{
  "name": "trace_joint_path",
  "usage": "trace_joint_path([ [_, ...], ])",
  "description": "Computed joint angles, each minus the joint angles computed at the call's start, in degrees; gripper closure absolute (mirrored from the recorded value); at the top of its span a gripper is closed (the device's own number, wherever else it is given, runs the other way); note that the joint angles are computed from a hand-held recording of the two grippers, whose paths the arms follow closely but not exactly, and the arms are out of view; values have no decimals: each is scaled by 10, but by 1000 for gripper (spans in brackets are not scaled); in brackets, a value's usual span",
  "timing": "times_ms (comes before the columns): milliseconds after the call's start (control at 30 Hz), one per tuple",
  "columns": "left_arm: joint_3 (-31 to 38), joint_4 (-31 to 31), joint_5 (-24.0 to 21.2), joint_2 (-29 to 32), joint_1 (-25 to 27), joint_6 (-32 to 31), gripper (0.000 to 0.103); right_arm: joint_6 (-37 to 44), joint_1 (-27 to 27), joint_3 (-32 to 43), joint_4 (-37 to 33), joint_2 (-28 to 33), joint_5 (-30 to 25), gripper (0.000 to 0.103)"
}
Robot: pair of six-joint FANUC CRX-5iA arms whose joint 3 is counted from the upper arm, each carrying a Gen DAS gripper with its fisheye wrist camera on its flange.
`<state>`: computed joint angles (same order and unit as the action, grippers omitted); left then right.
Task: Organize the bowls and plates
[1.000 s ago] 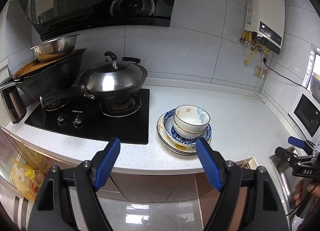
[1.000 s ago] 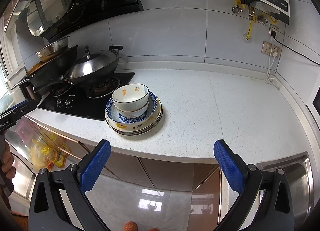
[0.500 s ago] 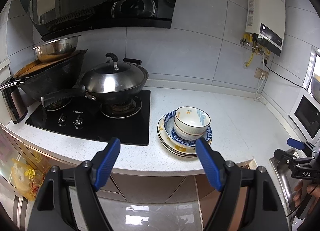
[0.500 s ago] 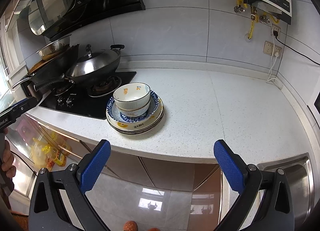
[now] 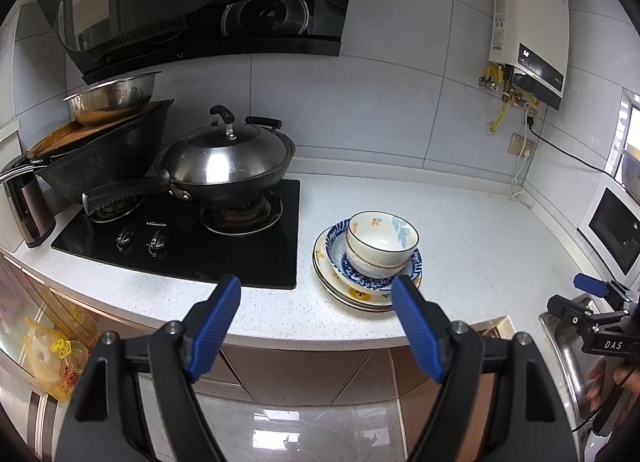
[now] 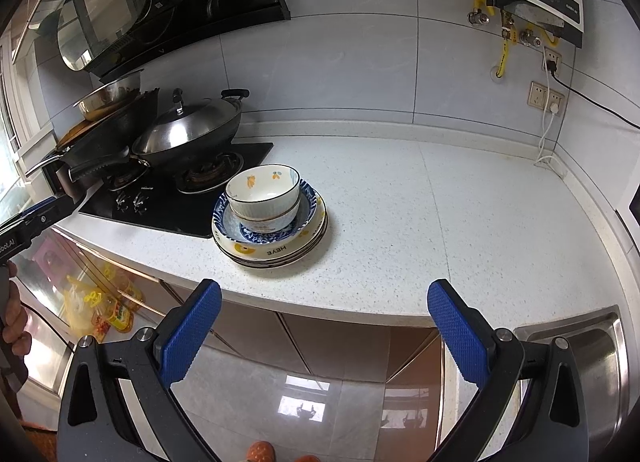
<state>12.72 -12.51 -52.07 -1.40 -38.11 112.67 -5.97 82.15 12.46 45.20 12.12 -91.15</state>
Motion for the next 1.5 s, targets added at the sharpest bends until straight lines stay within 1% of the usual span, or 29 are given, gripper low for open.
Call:
trace_joint_path([
  [400, -2, -5, -9, -5, -4, 5, 26, -7, 6, -7, 2, -5, 0, 1],
  [733, -7, -20, -1, -14, -8, 22, 26, -11, 9, -11, 4, -8, -1, 1],
  [833, -8, -15, 2, -15, -8, 20, 26, -11, 9, -12, 5, -9, 0, 1],
  [900, -4, -14, -5, -11, -7, 21, 26, -11, 8, -13, 5, -9, 1, 1],
  [1033, -10, 0, 1, -13, 0, 22, 26, -11, 8, -14, 6, -10, 2, 1],
  [1067, -10, -4, 1, -13, -1, 30, 26, -11, 7, -14, 7, -10, 2, 1],
  [1133, -1, -20, -10, -10, -5, 45, 26, -11, 7, -14, 8, -10, 2, 1],
  [1200, -4, -15, -5, -12, -2, 48, 26, -12, 7, -15, 9, -10, 1, 1],
  [1300, 8, -26, -22, -5, -5, 65, 26, -12, 6, -15, 9, -10, 2, 1],
  [1400, 10, -13, -28, -3, 3, 68, 26, -9, 6, -15, 8, -10, 3, 1],
  [1500, 7, 0, -28, -3, 8, 56, 26, -5, 4, -11, 7, -7, 2, 1],
])
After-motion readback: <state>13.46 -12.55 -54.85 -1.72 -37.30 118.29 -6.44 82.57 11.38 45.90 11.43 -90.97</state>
